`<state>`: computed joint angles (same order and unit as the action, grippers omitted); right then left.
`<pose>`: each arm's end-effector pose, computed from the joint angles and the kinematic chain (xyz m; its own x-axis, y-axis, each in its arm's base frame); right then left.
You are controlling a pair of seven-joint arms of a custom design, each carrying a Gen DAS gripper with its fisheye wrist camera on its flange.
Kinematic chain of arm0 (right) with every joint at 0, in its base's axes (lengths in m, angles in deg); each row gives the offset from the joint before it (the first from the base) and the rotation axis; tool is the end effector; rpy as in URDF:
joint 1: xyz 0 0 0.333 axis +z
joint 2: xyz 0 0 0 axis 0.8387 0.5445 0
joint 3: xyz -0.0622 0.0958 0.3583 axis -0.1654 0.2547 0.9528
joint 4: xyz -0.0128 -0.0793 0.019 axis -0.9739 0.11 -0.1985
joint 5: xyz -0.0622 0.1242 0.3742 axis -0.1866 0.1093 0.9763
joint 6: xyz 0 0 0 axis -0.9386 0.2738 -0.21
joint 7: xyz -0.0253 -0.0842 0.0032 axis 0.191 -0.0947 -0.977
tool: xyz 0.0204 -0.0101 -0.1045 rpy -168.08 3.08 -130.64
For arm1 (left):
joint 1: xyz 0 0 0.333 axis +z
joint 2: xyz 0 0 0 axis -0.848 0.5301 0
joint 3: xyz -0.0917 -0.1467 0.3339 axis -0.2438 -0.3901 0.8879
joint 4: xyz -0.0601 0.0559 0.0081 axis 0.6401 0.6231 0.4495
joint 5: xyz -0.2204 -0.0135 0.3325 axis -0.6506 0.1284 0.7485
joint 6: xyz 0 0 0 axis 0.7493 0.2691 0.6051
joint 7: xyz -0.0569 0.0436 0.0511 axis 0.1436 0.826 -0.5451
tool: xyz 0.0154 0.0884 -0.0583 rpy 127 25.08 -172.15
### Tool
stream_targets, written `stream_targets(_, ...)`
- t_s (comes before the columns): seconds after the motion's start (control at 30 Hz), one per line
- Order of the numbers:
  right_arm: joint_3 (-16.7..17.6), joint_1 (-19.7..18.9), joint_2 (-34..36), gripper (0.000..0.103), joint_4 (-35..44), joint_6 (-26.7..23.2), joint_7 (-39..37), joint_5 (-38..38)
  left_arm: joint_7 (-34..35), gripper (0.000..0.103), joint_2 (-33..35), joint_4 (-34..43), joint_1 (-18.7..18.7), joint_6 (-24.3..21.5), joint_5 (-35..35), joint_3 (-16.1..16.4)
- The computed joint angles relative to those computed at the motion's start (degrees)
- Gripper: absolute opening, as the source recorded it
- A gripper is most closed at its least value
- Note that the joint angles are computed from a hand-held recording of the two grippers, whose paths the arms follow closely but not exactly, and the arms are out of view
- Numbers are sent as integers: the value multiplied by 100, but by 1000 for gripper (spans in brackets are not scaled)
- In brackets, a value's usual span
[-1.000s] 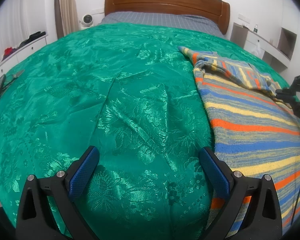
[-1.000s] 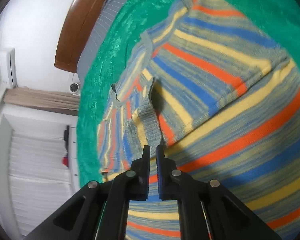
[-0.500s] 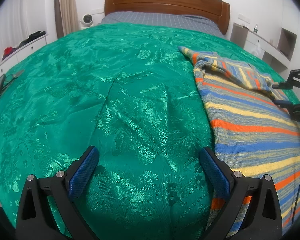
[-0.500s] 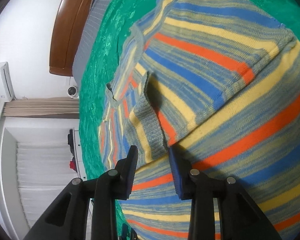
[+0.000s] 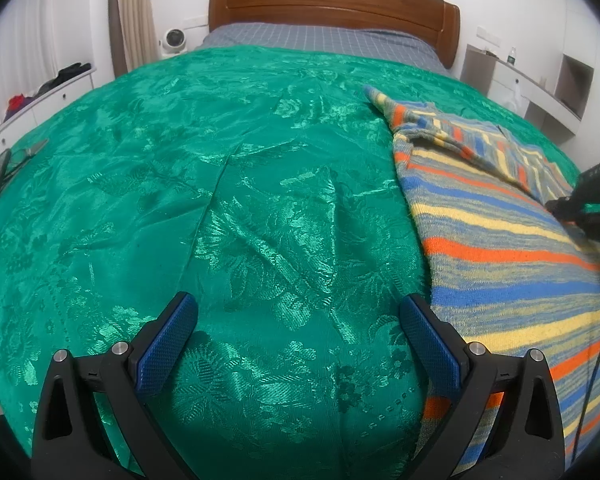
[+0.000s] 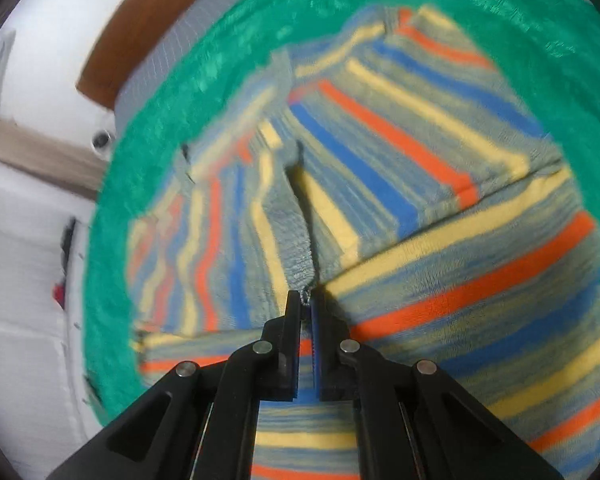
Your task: Fold small clothes
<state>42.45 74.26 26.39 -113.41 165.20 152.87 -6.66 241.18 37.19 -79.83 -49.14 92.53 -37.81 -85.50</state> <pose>0.5814 0.2149 0.4586 -0.6537 -0.5534 -0.5161 -0.5148 0.8251 -0.2327 0.6151 0.0542 0.4421 -0.4039 -0.9136 0.0468 -0.6667 0.2590 -0.6989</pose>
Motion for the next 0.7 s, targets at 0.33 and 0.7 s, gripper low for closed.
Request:
stream_targets(0.33,-64,162,-747,48,-421,-445,543,-1694,-290,102,-102,-72,-1,-193,338,86)
stream_targets(0.7,670,734,-3252,52,-2468,-1705,-1078,-556,-930,99,-1019,-587,159,-2875,2569,582)
